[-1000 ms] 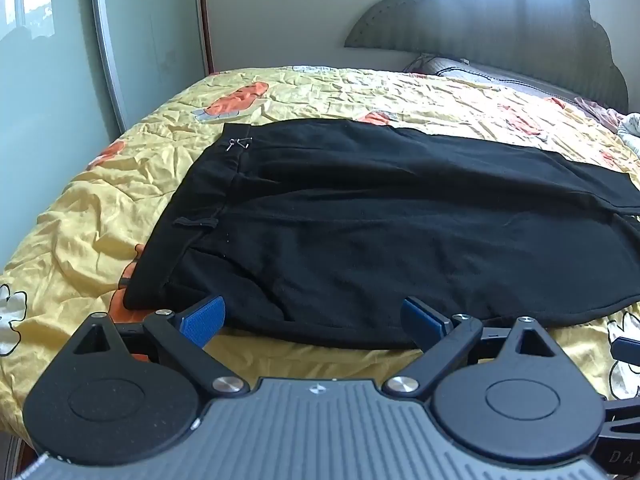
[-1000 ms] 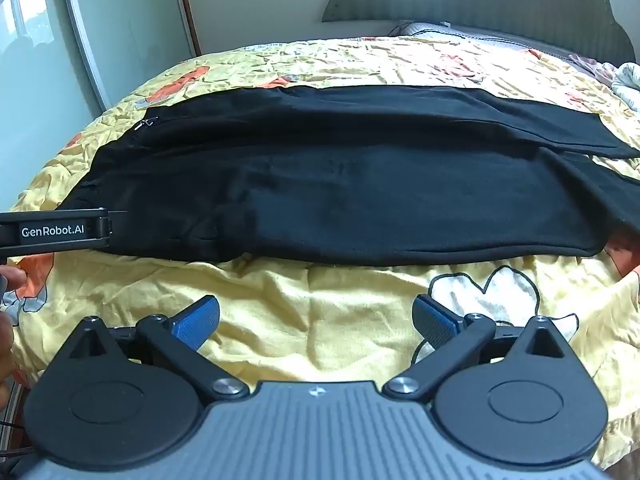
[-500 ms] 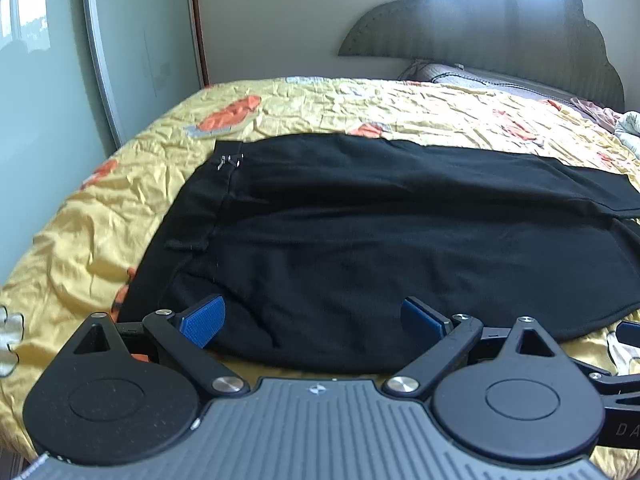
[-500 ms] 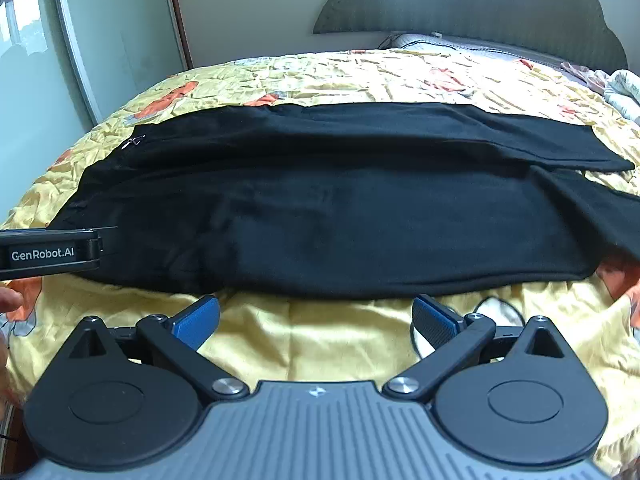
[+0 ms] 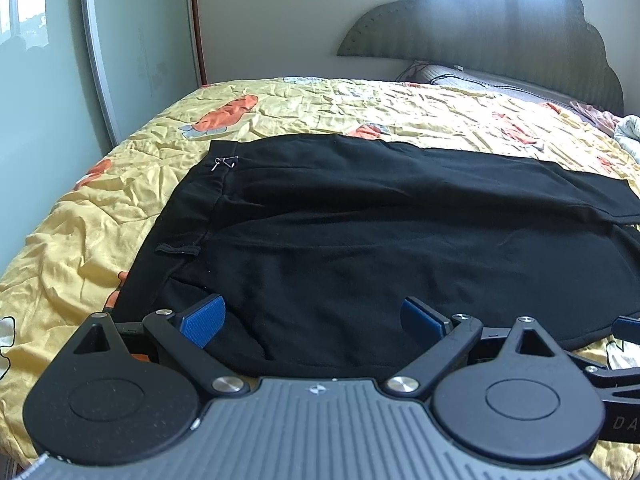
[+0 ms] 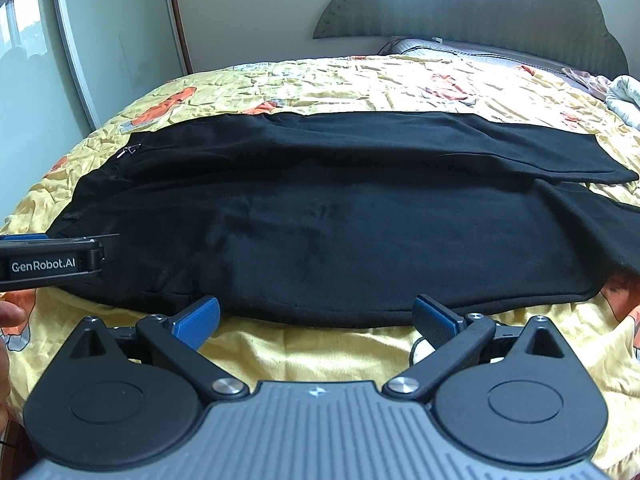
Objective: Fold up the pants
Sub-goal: 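Move both grippers, open, toward the waistband of the black trousers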
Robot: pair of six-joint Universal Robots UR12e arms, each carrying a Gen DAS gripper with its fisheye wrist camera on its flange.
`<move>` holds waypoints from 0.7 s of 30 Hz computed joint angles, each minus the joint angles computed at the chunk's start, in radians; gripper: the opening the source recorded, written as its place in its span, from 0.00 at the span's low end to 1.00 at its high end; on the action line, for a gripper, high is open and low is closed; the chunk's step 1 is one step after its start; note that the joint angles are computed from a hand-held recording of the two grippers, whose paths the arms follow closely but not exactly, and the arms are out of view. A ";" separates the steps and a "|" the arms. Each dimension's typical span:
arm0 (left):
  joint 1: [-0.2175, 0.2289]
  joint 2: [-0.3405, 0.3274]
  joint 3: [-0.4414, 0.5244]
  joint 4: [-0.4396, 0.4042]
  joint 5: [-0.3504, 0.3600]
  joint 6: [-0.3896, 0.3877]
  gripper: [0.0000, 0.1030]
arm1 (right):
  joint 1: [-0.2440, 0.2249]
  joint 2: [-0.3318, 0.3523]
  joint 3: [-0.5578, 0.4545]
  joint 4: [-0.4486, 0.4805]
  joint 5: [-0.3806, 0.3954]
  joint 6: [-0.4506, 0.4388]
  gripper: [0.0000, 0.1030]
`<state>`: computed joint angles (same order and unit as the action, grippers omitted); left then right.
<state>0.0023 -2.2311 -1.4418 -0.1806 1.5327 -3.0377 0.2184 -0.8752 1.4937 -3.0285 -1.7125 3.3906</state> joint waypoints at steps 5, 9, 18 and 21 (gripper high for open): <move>0.002 -0.001 0.002 -0.006 -0.005 -0.002 0.93 | -0.001 0.003 -0.006 0.006 0.004 0.001 1.00; 0.005 -0.001 0.003 -0.013 -0.016 -0.005 0.93 | -0.002 0.007 -0.014 0.014 0.007 -0.005 1.00; 0.002 -0.011 0.017 -0.019 0.017 0.018 0.93 | 0.000 0.020 -0.039 0.030 0.008 -0.024 1.00; 0.007 -0.012 0.021 -0.025 0.006 0.004 0.93 | 0.001 0.027 -0.054 0.040 0.009 -0.031 1.00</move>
